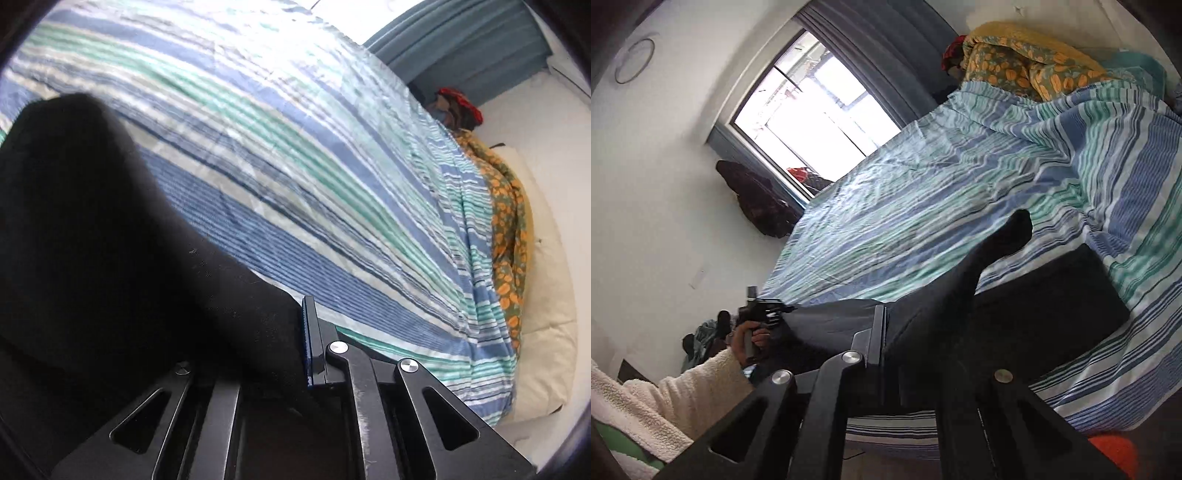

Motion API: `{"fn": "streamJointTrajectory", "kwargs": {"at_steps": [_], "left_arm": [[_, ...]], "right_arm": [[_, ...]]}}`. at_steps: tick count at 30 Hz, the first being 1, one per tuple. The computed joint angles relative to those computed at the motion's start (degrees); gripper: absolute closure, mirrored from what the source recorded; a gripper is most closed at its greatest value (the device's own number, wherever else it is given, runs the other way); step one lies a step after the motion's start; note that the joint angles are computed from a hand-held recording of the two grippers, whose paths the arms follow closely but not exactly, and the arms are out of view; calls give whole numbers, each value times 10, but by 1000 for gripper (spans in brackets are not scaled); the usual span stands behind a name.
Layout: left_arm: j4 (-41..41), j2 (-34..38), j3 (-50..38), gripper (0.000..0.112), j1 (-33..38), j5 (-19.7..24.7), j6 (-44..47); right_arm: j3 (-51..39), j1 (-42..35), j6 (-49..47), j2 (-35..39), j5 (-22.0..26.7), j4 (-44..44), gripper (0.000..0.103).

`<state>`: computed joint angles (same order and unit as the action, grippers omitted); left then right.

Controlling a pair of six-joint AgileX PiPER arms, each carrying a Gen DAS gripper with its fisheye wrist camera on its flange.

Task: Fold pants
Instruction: 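Grasp the trouser leg with the left gripper while the right gripper lifts the cuff, then fold the trouser leg over with both grippers and release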

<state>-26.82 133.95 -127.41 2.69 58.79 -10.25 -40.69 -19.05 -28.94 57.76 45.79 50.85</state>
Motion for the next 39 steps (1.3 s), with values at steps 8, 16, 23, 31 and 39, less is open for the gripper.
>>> {"fn": "streamJointTrajectory", "kwargs": {"at_steps": [8,16,23,31,39], "left_arm": [[-37,-368,449,105,-4,-153,165],[6,-391,718,105,-117,-233,154],[31,-397,706,104,-134,-238,123],[127,-389,706,103,-190,-255,34],[169,-385,699,99,-199,-238,-1]], "right_arm": [[-182,2,-52,161,28,-70,98],[-89,-45,55,291,-18,-264,98],[-62,-26,113,259,-78,-310,98],[-54,-43,176,252,-96,-344,98],[-50,-17,224,253,-110,-389,98]]}}
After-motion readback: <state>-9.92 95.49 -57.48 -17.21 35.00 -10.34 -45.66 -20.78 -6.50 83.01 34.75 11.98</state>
